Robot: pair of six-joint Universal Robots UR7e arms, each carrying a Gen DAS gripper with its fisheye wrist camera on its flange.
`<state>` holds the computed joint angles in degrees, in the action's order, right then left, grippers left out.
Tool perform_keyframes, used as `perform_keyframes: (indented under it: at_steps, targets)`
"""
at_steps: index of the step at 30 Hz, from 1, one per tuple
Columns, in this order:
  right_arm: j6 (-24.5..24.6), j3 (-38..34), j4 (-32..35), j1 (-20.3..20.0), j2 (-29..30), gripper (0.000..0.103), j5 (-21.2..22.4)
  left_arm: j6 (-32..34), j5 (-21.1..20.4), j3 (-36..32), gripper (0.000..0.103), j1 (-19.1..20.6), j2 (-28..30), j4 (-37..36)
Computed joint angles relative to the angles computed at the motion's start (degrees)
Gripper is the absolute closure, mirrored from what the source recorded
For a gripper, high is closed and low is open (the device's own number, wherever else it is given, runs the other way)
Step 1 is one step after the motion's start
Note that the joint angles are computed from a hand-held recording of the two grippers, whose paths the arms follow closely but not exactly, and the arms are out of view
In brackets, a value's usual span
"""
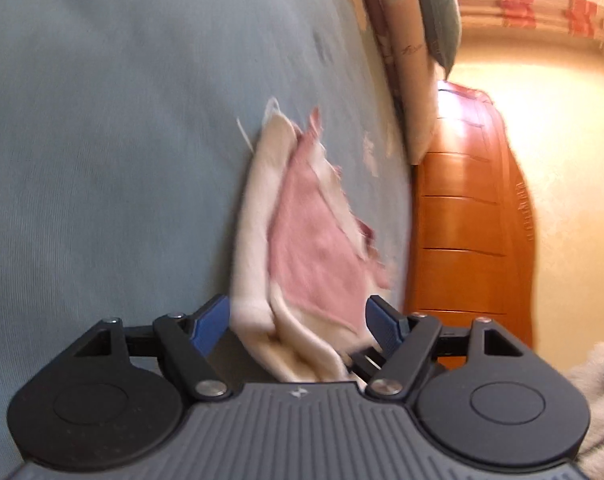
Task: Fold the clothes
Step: 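Close the right tool on the white edge while the left tool closes beside it, then lift the gripped white edge with both tools and fold it over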
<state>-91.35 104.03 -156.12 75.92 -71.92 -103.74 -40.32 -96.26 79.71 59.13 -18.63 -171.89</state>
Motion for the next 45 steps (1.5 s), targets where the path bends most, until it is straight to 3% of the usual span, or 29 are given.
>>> perform_keyframes:
  at_steps: [5, 16, 18, 19, 22, 24, 31, 41, 45]
  targets:
    - [2.3, 0.1, 1.7, 0.2, -1.1, 0.086, 0.2, 8.5, 1.4, -11.3, 0.029, 0.4, 4.0, 14.4]
    - [5.1, -1.0, 4.0, 0.0, -1.5, 0.086, 1.6, 16.4, -2.3, -33.1, 0.031, 2.5, 14.2, 26.6]
    - [5.7, -1.2, 4.3, 0.0, -1.5, 0.086, 1.8, 19.2, -2.2, -35.1, 0.038, 2.6, 15.0, 28.9]
    - [6.1, -1.2, 4.4, 0.0, -1.5, 0.086, 1.9, 20.4, -1.8, -35.3, 0.046, 2.6, 14.9, 29.8]
    - [7.1, -1.5, 5.0, -0.1, -1.5, 0.086, 1.9, 18.4, 1.0, -35.1, 0.084, 2.6, 14.2, 32.2]
    - [7.0, -0.9, 4.9, -0.6, -2.1, 0.086, 2.3, 16.6, 1.8, -35.7, 0.084, 2.4, 14.4, 33.2]
    - [11.0, -2.0, 7.5, -0.4, -2.4, 0.086, 2.5, 14.2, 12.2, -42.2, 0.084, -1.9, 15.3, 45.4]
    - [19.3, -3.8, 13.4, -1.3, -5.8, 0.087, 6.9, 11.7, 17.6, -46.7, 0.084, -6.9, 15.0, 51.8]
    - [21.3, -3.9, 15.1, -2.2, -8.0, 0.087, 9.4, 10.8, 19.3, -59.9, 0.085, -9.3, 21.3, 59.7]
